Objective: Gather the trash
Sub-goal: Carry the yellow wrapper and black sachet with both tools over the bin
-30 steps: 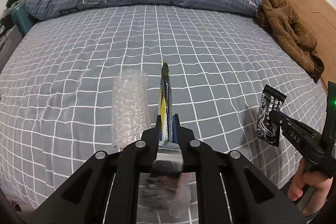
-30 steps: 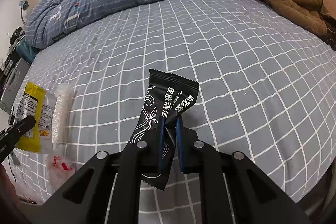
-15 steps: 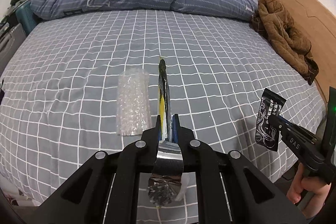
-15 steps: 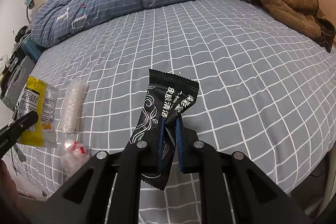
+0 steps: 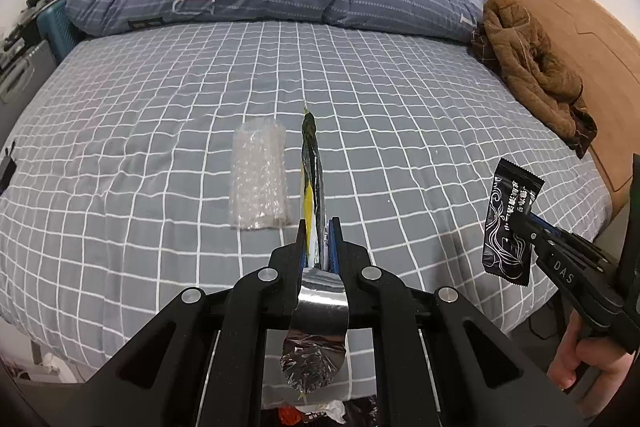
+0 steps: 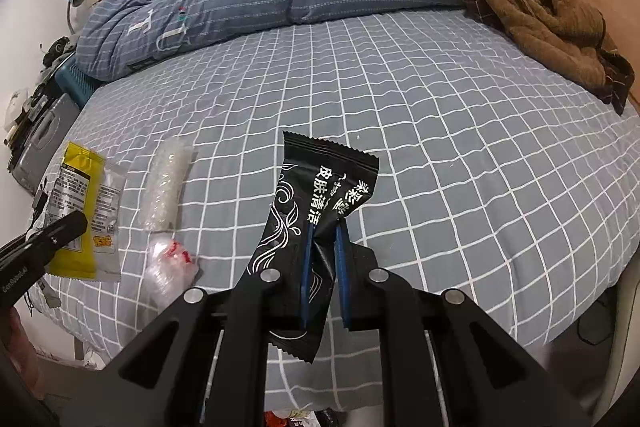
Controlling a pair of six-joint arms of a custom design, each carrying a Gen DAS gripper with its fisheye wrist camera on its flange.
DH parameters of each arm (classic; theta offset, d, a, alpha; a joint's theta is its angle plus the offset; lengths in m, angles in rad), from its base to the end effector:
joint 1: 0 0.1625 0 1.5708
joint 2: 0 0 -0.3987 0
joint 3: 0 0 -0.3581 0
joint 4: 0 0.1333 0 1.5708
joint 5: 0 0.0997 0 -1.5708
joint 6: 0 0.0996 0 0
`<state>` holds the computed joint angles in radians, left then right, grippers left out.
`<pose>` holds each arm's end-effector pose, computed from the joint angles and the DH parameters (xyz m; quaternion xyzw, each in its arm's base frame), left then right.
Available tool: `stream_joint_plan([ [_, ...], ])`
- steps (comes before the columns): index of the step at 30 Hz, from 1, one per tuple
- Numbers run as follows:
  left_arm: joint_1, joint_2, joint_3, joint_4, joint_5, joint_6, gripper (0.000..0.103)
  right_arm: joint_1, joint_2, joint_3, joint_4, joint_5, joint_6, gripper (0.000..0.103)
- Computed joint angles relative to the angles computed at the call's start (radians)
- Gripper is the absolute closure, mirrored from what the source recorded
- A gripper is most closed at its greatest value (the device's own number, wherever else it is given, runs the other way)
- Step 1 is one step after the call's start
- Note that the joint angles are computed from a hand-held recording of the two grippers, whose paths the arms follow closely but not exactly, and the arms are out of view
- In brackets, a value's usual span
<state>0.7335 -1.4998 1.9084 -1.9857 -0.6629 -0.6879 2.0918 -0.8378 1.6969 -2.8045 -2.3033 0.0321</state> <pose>-0.1977 -0.4633 0.3572 0.0657 0.8963 -0.3050 0.3151 0.3667 -0.5050 0.1552 0.1573 -0.9062 0.2633 0.2910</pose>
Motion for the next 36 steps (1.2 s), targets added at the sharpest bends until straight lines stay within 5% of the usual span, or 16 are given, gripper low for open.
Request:
stream_joint_plan([
  [36,-0.272,-0.265,0.150,0.442,-0.062,-0.455,0.094,0.162,-0.150,0.214,0.070,-0.011,0.113,0.092],
])
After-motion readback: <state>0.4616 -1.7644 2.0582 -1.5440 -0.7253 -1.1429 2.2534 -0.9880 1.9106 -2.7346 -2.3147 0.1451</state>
